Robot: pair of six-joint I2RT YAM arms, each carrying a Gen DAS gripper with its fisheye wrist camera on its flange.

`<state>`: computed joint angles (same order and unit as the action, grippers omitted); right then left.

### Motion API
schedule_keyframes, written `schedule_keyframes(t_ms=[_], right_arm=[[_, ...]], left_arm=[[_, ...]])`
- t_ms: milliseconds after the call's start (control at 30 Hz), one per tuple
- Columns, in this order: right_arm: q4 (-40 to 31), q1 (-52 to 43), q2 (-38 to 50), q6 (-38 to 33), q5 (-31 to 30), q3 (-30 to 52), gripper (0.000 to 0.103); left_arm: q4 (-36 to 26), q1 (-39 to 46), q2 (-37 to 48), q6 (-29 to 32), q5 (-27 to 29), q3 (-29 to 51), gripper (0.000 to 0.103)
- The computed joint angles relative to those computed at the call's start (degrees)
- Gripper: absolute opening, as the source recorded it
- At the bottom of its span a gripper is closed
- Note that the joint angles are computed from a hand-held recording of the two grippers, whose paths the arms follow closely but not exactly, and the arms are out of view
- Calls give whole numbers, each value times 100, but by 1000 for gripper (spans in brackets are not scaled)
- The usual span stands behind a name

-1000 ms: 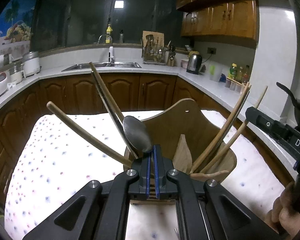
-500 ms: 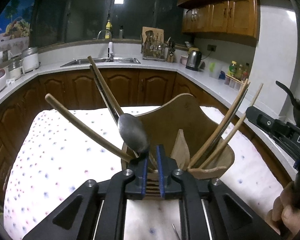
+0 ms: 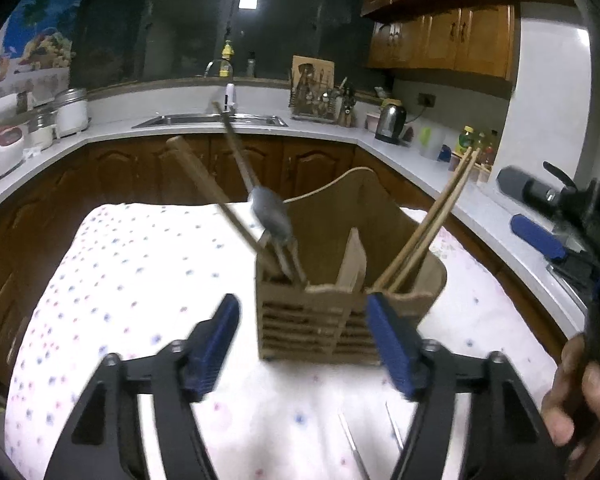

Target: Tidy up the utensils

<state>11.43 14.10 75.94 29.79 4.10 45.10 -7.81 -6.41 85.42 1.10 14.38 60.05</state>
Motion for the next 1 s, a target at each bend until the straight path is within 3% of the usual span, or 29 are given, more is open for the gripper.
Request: schedule_keyframes(t_ms=[167,567,733,1000], right_arm=[[-128,155,-399,16,35,-239,93],[-876,1097,-1760,-15,820,-889,99],[-1517,2032,-2497,23,1722,-1109,101],[-2853,3993,-3231,196,3569,-970,102]], left_arm=[[48,201,-806,9,-84,-729,97],[-693,1369,-2736,-96,786,-1420,102],[-1267,1894,-3774,277,1130,-1757,102],[-2445,3255,-4883,986,2353,-1885,102]])
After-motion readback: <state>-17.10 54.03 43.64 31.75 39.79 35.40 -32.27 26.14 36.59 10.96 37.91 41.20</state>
